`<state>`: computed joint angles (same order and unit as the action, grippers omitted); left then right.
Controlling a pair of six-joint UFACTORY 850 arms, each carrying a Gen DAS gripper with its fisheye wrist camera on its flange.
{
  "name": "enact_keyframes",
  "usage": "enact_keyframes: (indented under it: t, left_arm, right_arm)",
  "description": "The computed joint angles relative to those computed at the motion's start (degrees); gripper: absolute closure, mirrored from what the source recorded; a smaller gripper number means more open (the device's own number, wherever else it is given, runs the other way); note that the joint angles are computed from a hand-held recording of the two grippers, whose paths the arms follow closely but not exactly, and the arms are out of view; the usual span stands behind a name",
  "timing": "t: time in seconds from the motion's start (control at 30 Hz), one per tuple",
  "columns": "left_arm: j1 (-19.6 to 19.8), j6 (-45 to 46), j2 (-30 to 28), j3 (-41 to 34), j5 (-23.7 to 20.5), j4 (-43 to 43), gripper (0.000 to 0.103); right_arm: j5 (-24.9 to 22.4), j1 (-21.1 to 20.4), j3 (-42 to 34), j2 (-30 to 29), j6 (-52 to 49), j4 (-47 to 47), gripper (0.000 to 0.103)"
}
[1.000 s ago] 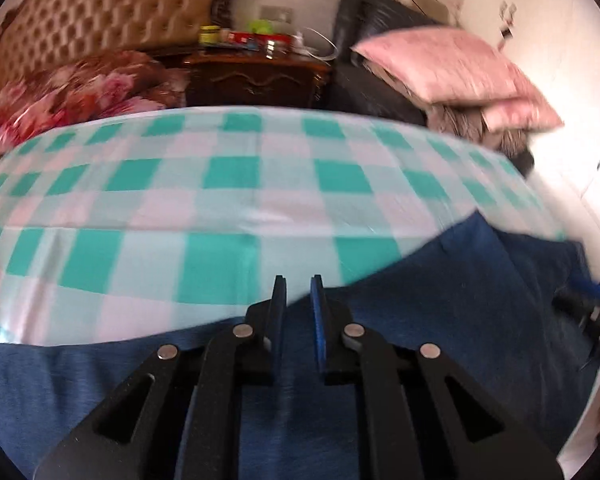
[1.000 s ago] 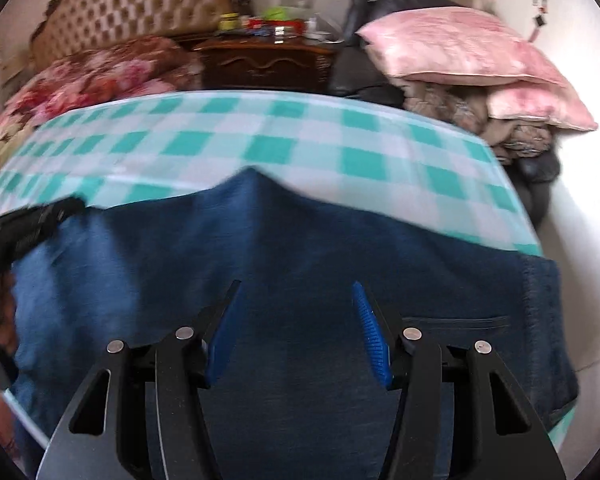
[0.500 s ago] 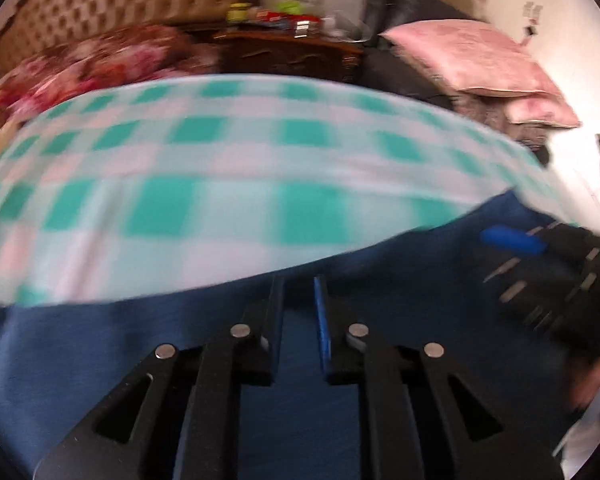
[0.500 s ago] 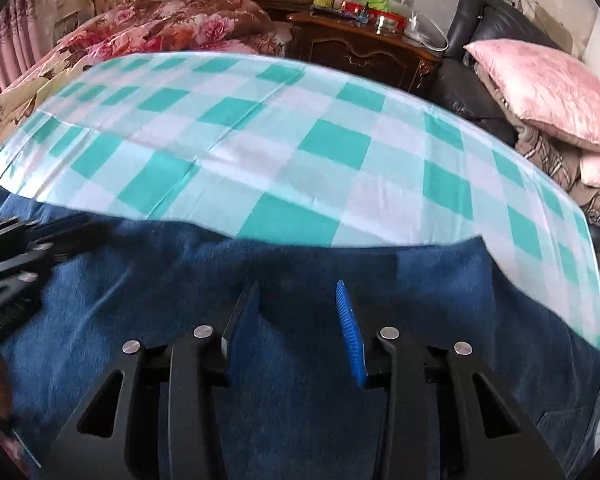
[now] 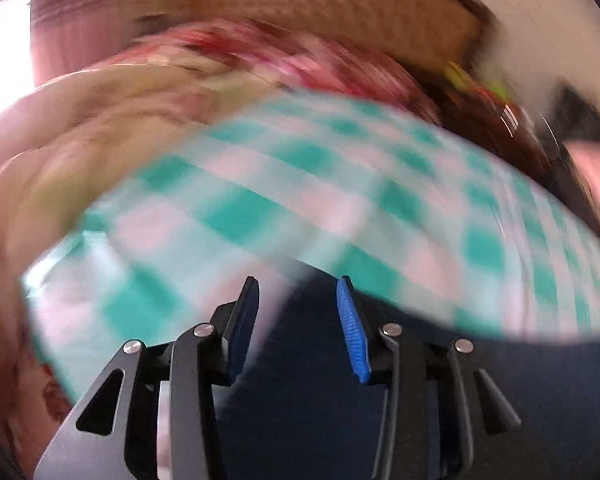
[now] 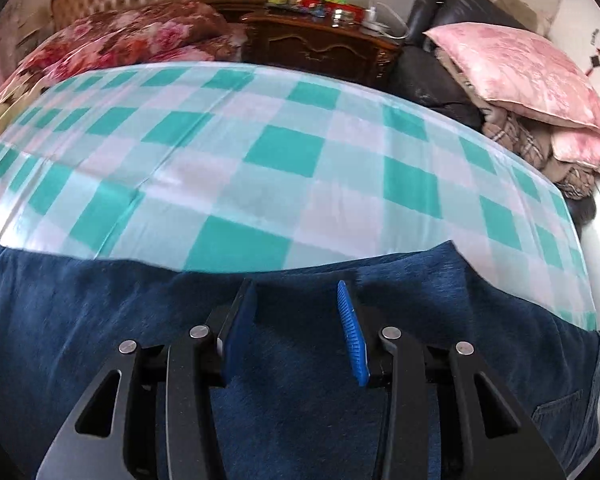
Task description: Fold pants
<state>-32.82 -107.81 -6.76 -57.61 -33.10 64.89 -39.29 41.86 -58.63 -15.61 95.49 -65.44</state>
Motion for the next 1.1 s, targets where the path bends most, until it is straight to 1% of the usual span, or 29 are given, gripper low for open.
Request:
enact_keyframes:
  t: [0.03,0.07,0.1,0.13,0.17,0.2,0.23,0.27,0.3,0.33,0.37,0.4,0.43,0.47,0.5,0.53,0.57,0.6,0.63,0.67,0.77,0.8,0.83,0.9,0.93,1.0,1.03,1.07,1.1]
  left_arm:
    - [-0.3,-4.3,1.8,1.1,-2.9,1.5,0.062]
    - [-0.7,-6.5,3.1,1.8,-5.6,1.8,0.062]
    - [-1.4,-7.0,4.9,2.7,-5.8,1.6,0.062]
    - [-1.9,-6.5,5.8,3.2,-3.6,2.2,0.062]
    - [-3.6,-6.8,7.0,4.5,-1.2,4.7,0.062]
    - [-5.1,-5.9,7.2,4.8,-0.4,5.9,0.060]
    - [-6.9,-4.2,6.9,4.9,1.4,7.2,0.054]
    - [-8.6,-2.8,6.6,5.2,3.2,8.6,0.051]
    - [-10.3,0.0,5.6,4.9,4.5,8.4,0.048]
    - [-11.5,2.2,4.7,5.0,6.3,7.7,0.045]
    - [-12.2,5.7,3.7,5.0,8.9,6.1,0.045]
    - [-12.5,7.0,2.5,4.7,10.1,4.9,0.045]
    - [-12.5,9.3,1.5,4.4,10.4,2.0,0.045]
    - [-12.6,10.4,0.2,3.8,9.3,-0.3,0.044]
    - [-12.7,9.7,-0.2,4.1,9.1,-0.2,0.040]
    - [-13.0,7.2,-0.4,4.3,8.9,2.3,0.031]
    - [-13.1,7.2,-0.7,4.2,9.3,2.5,0.024]
    - [-13.1,9.5,-1.3,3.6,10.1,0.7,0.010]
    - [-13.5,13.0,-2.0,2.7,9.6,-2.3,0.003]
    - [-14.3,14.7,-3.1,1.5,7.6,-3.8,0.002]
    - [-14.4,10.7,-3.7,0.9,7.0,-3.8,0.002]
    - [-14.7,8.5,-4.0,0.6,6.0,-3.6,0.002]
    - [-14.9,8.6,-4.7,-0.2,5.0,-4.5,0.002]
    - [-15.6,11.0,-6.2,-2.6,1.6,-8.1,0.001]
    - [-15.6,10.4,-6.5,-2.8,1.3,-8.0,0.001]
    - [-16.2,5.8,-6.1,-1.6,1.2,-3.0,0.001]
    - [-16.1,5.7,-5.9,-1.3,1.6,-2.2,0.001]
    - [-16.0,7.1,-5.7,-1.3,1.3,-3.1,0.001]
    - [-16.4,8.6,-6.1,-2.4,-1.3,-5.3,0.002]
  right_arm:
    - [-0.1,0.3,0.8,1.0,2.2,-1.4,0.060]
    - [-0.1,1.2,2.5,3.3,5.5,-3.9,0.057]
    - [0.0,1.9,3.5,4.6,6.8,-5.1,0.051]
    - [0.3,2.9,5.1,6.5,8.9,-6.9,0.038]
    - [0.8,4.6,7.8,9.3,11.8,-9.3,0.034]
    - [0.7,5.8,9.3,10.9,12.7,-9.9,0.030]
    - [0.1,6.8,10.5,12.1,13.2,-10.0,0.029]
    - [-1.5,8.8,12.6,14.0,14.1,-8.9,0.027]
    - [-2.0,9.8,14.1,15.3,15.1,-7.9,0.023]
    - [-1.9,10.5,15.2,16.3,15.6,-7.0,0.022]
    - [-1.9,11.5,17.0,17.6,15.6,-4.9,0.022]
    - [-2.4,12.1,17.9,18.2,15.3,-3.2,0.022]
    - [-4.0,13.2,19.2,19.0,15.2,-0.8,0.021]
    - [-5.1,14.0,20.0,19.4,15.6,0.4,0.020]
    - [-5.7,14.6,21.0,20.1,16.1,1.4,0.017]
    - [-5.6,14.8,22.2,20.9,16.3,2.9,0.017]
    - [-5.5,14.7,23.0,21.2,16.4,3.8,0.017]
    - [-6.1,14.9,23.6,21.5,16.7,4.9,0.017]
    - [-7.3,15.0,24.4,22.1,17.5,5.6,0.017]
    - [-7.7,15.0,25.0,22.5,18.2,5.9,0.017]
    - [-10.1,14.8,26.1,23.4,19.5,7.4,0.017]
    - [-10.0,14.4,26.6,23.8,19.6,7.9,0.017]
    - [-9.3,13.7,27.1,24.2,19.6,8.4,0.017]
    - [-8.6,13.0,27.6,24.3,19.3,9.6,0.017]
    - [-7.9,12.5,28.0,24.1,19.1,10.0,0.017]
    - [-7.2,12.2,28.5,24.1,19.6,9.5,0.017]
    - [-7.7,12.8,28.9,24.0,21.1,8.2,0.017]
    - [-7.9,12.9,29.0,23.9,21.7,7.6,0.017]
    - [-8.1,13.2,29.2,23.8,22.8,6.9,0.017]
